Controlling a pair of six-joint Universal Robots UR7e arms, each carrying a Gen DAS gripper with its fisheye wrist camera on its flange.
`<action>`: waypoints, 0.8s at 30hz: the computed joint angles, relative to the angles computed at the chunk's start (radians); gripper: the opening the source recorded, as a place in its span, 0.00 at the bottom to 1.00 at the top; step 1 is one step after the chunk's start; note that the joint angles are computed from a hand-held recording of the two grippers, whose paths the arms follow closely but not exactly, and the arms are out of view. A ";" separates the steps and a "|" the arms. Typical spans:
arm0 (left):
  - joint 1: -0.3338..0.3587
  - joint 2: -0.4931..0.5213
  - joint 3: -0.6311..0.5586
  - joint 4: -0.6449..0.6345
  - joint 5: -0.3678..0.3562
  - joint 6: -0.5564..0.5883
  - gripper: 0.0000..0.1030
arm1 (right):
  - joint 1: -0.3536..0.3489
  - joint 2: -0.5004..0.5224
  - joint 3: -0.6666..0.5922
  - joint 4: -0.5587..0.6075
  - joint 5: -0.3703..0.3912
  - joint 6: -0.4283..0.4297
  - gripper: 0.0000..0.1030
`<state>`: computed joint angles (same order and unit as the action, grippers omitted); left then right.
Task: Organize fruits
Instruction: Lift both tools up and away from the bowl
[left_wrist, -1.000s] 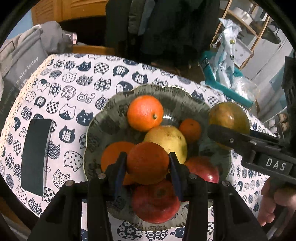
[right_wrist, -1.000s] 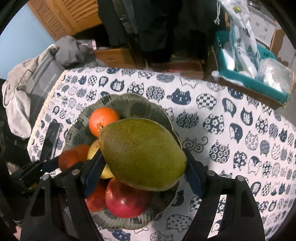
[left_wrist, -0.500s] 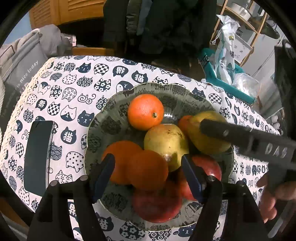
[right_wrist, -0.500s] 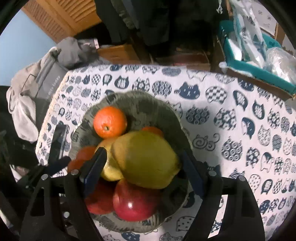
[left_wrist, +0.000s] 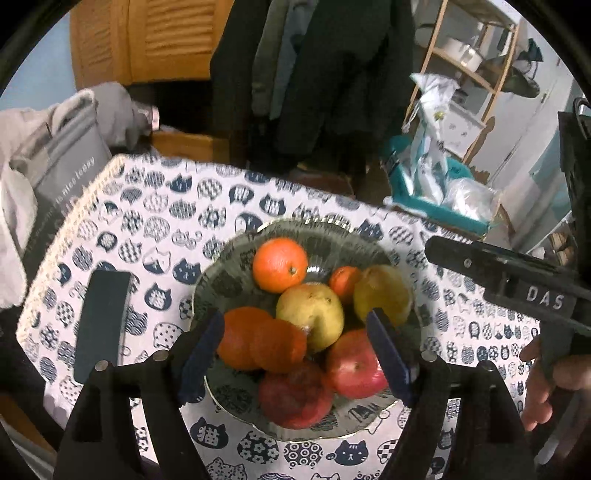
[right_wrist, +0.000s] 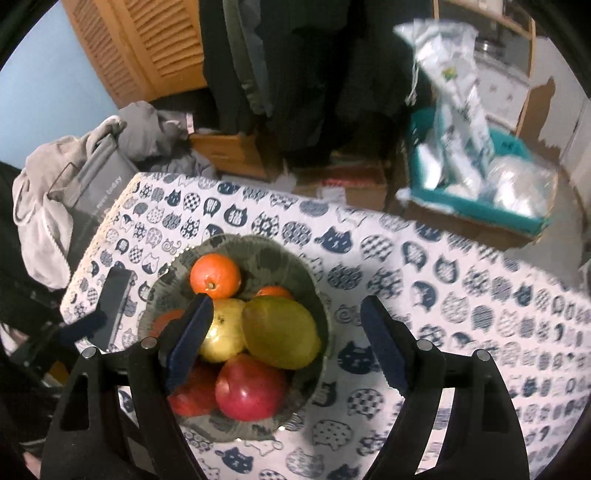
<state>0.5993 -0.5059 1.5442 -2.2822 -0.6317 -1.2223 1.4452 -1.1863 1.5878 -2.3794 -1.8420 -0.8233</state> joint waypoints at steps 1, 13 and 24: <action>-0.007 -0.002 -0.001 0.009 0.011 -0.003 0.78 | 0.002 -0.012 0.011 -0.025 0.003 -0.013 0.80; -0.085 -0.034 -0.009 0.042 0.103 0.003 0.83 | 0.007 -0.158 0.053 -0.109 0.084 -0.075 0.80; -0.156 -0.035 -0.062 0.104 0.197 0.005 0.90 | -0.003 -0.260 0.071 -0.164 0.160 -0.097 0.80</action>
<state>0.4432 -0.5405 1.4819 -2.1780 -0.4343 -1.2175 1.4426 -1.4465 1.6587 -2.5438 -1.6825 -0.9203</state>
